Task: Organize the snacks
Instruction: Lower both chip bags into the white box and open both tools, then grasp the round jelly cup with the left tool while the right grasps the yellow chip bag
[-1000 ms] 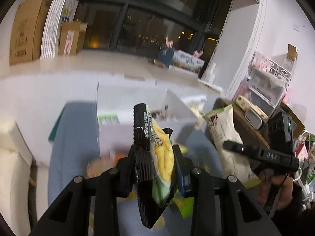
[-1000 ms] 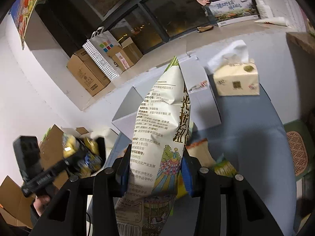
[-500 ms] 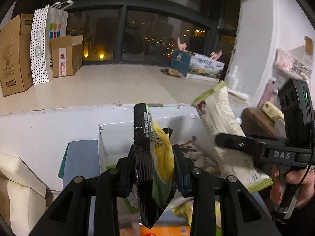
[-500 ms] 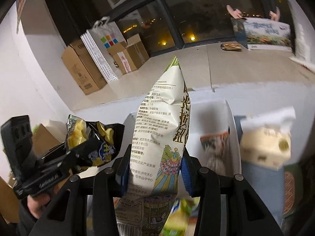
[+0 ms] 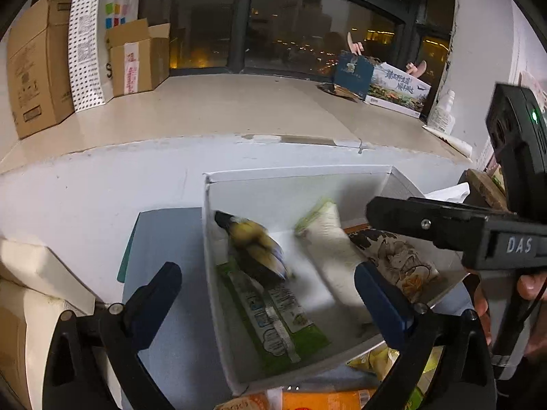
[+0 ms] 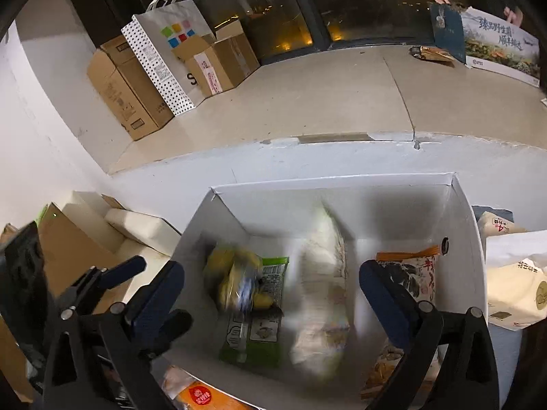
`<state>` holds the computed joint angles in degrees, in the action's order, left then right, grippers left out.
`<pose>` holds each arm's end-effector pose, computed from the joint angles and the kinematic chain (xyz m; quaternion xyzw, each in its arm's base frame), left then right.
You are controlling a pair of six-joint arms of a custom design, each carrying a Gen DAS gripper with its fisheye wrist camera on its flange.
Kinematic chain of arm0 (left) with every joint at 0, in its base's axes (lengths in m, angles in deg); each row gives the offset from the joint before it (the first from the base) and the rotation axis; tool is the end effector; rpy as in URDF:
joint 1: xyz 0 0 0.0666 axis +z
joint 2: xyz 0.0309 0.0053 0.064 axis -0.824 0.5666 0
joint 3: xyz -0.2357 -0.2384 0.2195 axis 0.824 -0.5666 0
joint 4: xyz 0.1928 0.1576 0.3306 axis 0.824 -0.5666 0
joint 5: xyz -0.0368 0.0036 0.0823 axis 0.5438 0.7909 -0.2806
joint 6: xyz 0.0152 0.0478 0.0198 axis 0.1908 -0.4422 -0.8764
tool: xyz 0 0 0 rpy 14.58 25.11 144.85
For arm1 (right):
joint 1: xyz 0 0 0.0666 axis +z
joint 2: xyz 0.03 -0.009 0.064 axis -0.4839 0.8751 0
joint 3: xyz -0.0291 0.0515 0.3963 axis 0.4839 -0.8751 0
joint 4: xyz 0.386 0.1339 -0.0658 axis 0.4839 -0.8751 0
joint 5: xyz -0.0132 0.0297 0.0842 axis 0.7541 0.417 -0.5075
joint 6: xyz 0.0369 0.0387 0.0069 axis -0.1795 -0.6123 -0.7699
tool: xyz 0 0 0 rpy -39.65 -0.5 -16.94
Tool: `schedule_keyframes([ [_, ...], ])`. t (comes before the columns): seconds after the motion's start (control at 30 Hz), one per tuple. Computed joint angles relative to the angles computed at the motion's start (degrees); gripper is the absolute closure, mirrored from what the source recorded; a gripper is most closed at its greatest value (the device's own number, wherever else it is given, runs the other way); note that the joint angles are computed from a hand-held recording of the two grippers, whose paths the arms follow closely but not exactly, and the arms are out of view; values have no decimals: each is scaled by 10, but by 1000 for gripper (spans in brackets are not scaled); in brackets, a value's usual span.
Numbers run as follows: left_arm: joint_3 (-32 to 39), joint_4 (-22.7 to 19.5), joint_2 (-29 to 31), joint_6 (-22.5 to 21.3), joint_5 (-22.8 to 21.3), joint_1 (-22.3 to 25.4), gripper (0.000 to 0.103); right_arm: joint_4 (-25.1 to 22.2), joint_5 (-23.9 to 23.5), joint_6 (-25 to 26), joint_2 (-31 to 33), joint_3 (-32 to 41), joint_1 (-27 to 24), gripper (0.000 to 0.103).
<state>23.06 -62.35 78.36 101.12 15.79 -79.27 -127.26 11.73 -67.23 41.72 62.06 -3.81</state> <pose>0.6027 -0.2606 0.4138 0.0140 0.9183 -0.0788 0.3877 0.6833 0.3302 0.4251 -0.1384 0.9146 0.2342 0.2992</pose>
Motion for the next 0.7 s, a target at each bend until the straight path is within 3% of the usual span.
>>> schedule_keyframes([
  [0.3, -72, 20, -87, 32, 21, 4, 0, 82, -4, -14, -82, -104, 2, 0],
  [0.53, -170, 44, -195, 37, 28, -16, 0, 184, 0, 15, -224, -283, 15, 0],
  [0.7, -250, 44, -267, 15, -9, -50, 0, 276, -13, 12, -341, -453, 30, 0],
])
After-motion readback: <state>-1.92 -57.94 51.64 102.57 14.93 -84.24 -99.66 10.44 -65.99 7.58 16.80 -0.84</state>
